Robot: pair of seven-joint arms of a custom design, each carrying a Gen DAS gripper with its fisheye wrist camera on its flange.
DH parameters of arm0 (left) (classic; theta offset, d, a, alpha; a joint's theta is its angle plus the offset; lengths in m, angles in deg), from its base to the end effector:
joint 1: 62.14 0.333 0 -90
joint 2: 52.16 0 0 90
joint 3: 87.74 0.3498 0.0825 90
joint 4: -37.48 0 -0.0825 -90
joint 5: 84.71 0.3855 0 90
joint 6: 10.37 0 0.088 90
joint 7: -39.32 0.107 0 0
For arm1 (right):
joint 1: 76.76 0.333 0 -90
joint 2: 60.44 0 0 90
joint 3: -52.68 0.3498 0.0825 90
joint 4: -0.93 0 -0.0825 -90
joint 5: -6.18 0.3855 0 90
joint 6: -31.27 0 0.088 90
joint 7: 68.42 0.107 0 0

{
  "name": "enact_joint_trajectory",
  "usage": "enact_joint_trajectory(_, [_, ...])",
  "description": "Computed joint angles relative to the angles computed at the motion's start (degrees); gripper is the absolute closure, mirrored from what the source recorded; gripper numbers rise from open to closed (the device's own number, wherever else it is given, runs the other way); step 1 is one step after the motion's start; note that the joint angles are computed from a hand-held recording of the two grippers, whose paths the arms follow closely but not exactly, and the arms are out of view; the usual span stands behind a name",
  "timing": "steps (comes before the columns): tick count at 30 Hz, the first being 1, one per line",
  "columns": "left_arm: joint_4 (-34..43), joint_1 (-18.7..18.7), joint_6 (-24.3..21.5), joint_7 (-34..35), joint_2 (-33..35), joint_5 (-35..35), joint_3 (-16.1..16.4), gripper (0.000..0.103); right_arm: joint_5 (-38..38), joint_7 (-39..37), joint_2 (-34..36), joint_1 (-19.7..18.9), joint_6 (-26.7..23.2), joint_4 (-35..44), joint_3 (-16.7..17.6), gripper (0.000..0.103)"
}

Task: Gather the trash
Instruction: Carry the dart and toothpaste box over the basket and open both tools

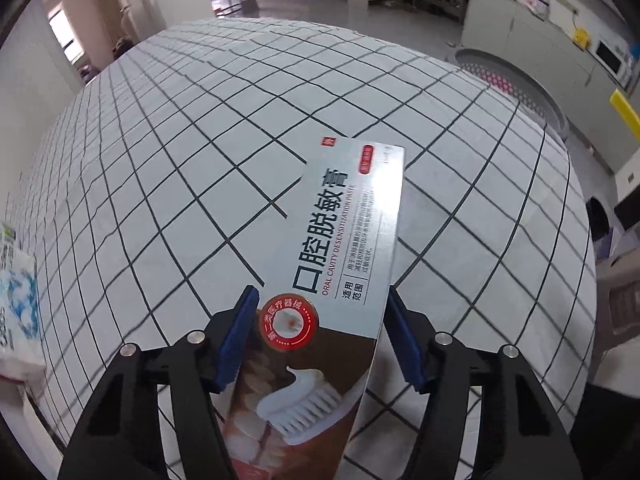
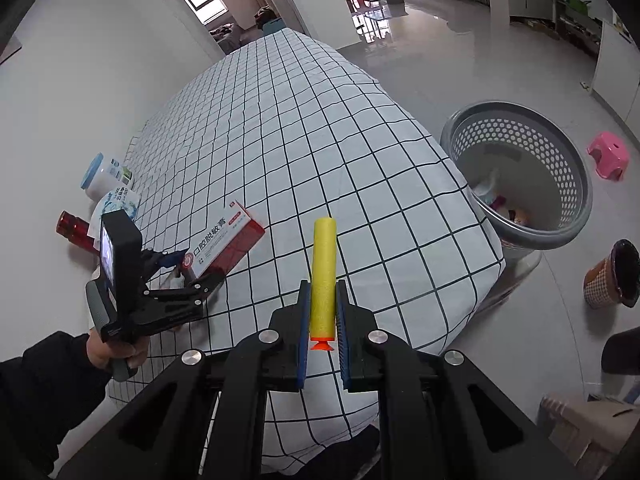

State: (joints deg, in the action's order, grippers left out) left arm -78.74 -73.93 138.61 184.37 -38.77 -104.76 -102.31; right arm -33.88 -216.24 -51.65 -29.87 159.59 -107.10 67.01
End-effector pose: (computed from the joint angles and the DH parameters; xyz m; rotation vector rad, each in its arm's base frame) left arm 0.5695 -0.2652 0.4033 -0.6365 2.8660 -0.6209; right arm 0.3247 0.5360 0.4867 -1.1086 2.3357 -0.3075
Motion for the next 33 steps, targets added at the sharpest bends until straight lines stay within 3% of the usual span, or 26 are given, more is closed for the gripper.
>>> enact_joint_trajectory(5, [-0.68,0.68,-1.49,-2.5,-2.45,-4.81,-0.42,0.046,-0.44,-0.08,-0.64,-0.58,2.04,-1.42,-0.25,0.091])
enact_joint_trajectory(13, [-2.16,-0.67,0.38,-3.76,-8.1,-10.84,-0.73,0.047,-2.92,0.93,-4.03,-2.31,4.57,-5.76,-0.25,0.091])
enact_joint_trajectory(18, [-0.82,-3.24,2.05,-10.09,-9.55,-7.83,-0.7,0.047,-4.45,1.57,-8.09,-4.76,8.09,-11.4,0.0,0.091])
enact_joint_trajectory(25, [2.9,-7.9,2.06,-22.1,-9.31,-1.93,-2.52,0.047,-2.17,0.36,-19.66,-9.77,11.48,-24.33,1.08,0.091])
enact_joint_trajectory(33, [10.95,-15.89,0.57,-35.99,-1.97,5.22,-5.18,0.047,4.72,-5.98,-34.89,-14.66,13.11,-40.21,0.77,0.091])
